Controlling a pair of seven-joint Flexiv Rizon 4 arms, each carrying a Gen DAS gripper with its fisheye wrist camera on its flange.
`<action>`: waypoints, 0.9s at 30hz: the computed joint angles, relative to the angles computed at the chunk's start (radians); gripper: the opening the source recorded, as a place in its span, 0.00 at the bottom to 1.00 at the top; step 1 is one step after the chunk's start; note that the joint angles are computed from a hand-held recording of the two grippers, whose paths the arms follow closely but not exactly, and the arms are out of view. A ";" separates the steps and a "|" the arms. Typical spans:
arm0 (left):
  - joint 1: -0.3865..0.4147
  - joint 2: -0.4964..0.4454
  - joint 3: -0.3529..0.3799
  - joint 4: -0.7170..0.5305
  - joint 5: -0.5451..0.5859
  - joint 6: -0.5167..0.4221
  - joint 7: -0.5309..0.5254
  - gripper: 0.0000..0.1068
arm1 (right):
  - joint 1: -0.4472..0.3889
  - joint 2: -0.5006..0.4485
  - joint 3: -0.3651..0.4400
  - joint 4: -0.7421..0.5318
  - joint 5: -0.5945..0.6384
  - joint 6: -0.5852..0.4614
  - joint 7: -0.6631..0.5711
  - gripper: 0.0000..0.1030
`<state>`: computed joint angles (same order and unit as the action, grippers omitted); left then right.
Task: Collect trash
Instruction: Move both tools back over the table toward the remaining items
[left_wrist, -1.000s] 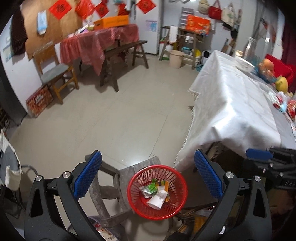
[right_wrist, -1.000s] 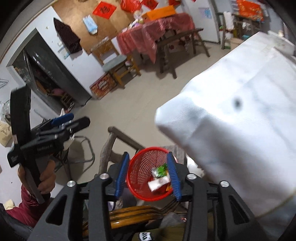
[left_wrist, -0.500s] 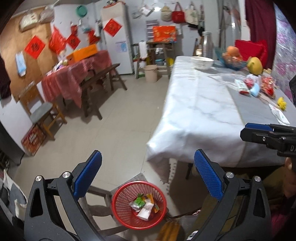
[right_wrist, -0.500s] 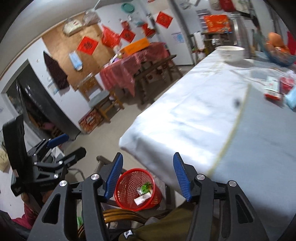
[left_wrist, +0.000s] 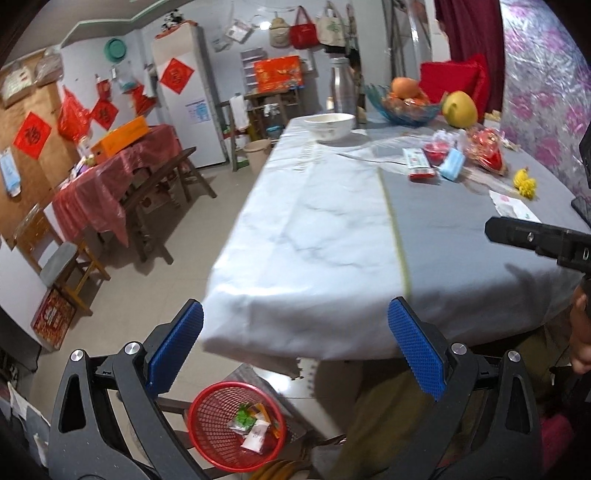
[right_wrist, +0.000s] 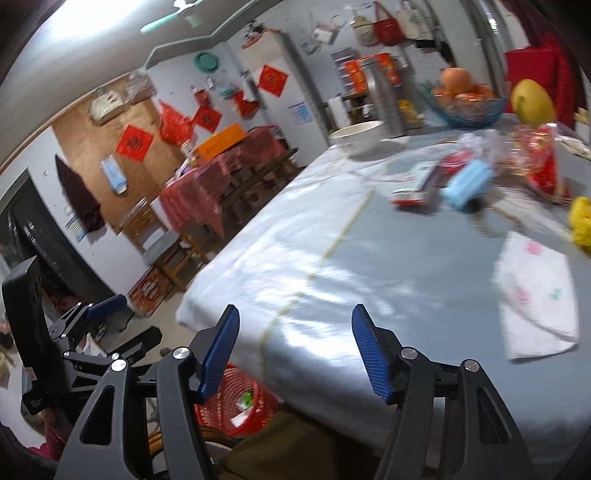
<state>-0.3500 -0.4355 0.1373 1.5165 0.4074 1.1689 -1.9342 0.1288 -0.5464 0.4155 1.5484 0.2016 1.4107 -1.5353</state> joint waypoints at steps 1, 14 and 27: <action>-0.002 -0.017 -0.009 -0.022 -0.005 -0.011 0.009 0.90 | -0.015 -0.001 -0.003 0.000 0.007 0.003 -0.001 0.62; -0.042 -0.239 -0.052 -0.334 -0.121 -0.145 0.148 0.90 | -0.062 -0.024 -0.129 0.007 -0.064 0.073 0.124 0.65; -0.045 -0.493 -0.091 -0.737 -0.259 -0.340 0.291 0.90 | -0.049 -0.064 -0.297 -0.006 -0.204 0.136 0.333 0.79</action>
